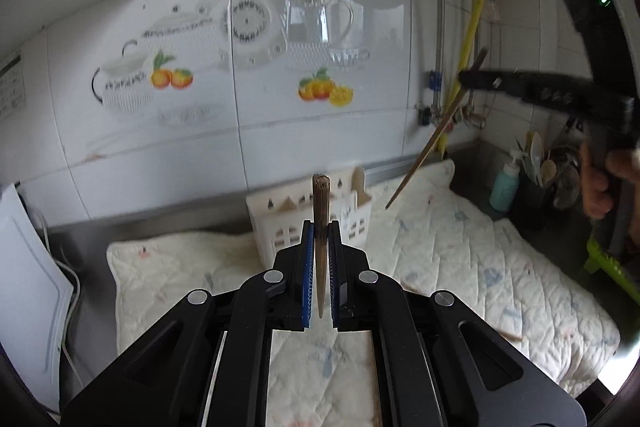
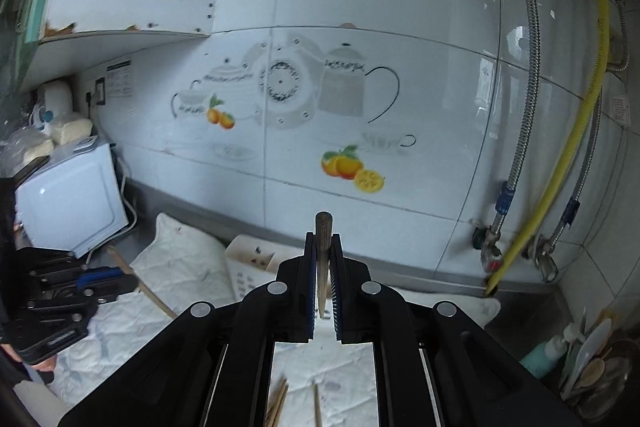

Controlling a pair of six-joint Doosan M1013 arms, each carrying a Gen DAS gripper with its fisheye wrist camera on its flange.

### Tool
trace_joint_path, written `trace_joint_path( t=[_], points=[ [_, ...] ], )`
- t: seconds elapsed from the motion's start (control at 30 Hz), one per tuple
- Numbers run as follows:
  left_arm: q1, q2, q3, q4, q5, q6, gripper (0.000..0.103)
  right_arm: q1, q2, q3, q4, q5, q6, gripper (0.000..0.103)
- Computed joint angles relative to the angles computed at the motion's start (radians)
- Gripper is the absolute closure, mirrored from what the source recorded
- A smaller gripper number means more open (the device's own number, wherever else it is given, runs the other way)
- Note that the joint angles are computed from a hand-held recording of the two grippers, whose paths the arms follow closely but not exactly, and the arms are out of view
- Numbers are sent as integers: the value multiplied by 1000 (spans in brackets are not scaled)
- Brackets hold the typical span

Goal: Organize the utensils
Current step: 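Lift the held chopsticks and insert them upright into the white holder with both tools, then open both tools to release the chopsticks into the holder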

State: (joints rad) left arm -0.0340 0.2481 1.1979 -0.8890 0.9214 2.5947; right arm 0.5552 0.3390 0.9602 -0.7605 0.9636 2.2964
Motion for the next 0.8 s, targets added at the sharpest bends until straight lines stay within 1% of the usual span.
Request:
trace_joint_path(
  t=[0.1, 0.23, 0.33, 0.43, 0.47, 0.5, 0.57, 0.67, 0.8],
  points=[
    [-9, 8, -41, -27, -33, 13, 98, -20, 33, -51, 8, 20, -13, 97],
    [-29, 24, -96, -40, -105, 26, 98, -50, 65, -92, 55, 14, -21, 97],
    [-53, 44, -128, -24, -184, 20, 98, -67, 85, -107, 80, 7, -26, 97],
    [-66, 71, -164, 2, -201, -24, 98, -81, 103, -120, 110, 7, -39, 97],
    [-73, 79, -168, 19, -226, -34, 98, -86, 108, -123, 124, 7, -45, 97],
    [-76, 89, -178, 28, -226, -45, 98, -89, 112, -124, 133, 8, -48, 97],
    [-81, 113, -209, 86, -204, -112, 98, -94, 119, -125, 150, 12, -60, 97],
    [-84, 141, -234, 130, -172, -167, 98, -100, 126, -122, 172, 11, -71, 97],
    [-83, 165, -257, 160, -131, -211, 97, -105, 128, -115, 189, 8, -76, 96]
  ],
)
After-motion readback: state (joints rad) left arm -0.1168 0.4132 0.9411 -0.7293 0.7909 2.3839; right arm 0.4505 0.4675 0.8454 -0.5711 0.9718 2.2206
